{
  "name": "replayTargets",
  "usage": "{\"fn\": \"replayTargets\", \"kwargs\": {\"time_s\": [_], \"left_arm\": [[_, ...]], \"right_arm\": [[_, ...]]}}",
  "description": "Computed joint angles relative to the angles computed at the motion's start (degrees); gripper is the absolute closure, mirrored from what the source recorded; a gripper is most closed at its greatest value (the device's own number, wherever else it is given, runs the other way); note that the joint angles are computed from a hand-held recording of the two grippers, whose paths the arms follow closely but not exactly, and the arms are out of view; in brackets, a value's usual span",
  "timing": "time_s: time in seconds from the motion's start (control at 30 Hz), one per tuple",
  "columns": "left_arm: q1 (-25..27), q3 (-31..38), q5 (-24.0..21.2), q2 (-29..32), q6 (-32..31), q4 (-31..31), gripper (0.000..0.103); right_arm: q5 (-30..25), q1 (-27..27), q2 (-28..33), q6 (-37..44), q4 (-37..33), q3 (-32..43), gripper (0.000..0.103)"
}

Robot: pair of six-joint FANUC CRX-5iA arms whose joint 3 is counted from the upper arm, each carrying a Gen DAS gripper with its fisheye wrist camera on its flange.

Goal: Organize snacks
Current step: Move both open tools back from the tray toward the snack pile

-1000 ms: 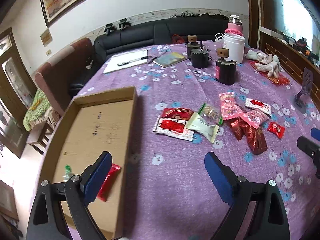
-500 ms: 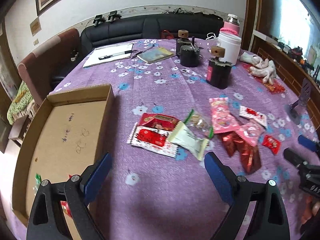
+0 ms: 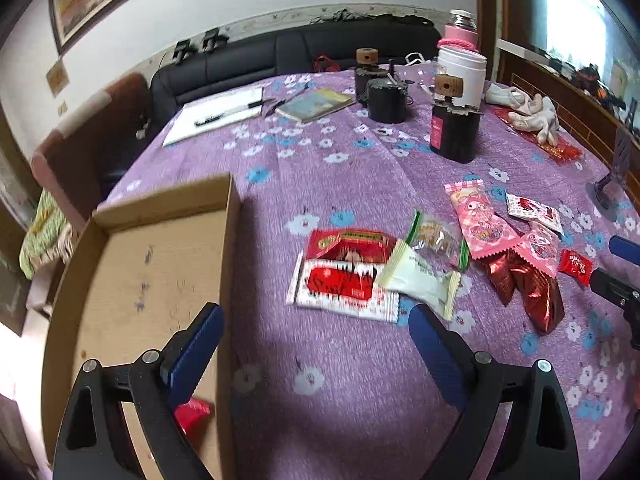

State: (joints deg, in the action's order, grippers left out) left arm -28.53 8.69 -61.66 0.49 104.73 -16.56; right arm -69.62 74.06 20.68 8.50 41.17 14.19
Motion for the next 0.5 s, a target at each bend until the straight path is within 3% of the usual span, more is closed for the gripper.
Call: {"fn": "replayTargets", "kwargs": {"time_s": [0.1,0.2,0.5], "left_arm": [[0.9,0.3,0.9,0.4,-3.4,1.2,0.007],[3.8,0.3,1.2,1.4,-10.4,7.5,0.007],[-0.1,5.5,-4.3,4.9,-13.3,1.1,0.007]], "right_arm": [[0.9,-0.1,-0.2,0.2,-0.1,-0.5,0.018],[1.5,-0.2,-0.4,0.8,-0.4,-0.7,0.018],[3.9,-0.7,-0.7,3.8,-0.5,-1.3,0.018]]}}
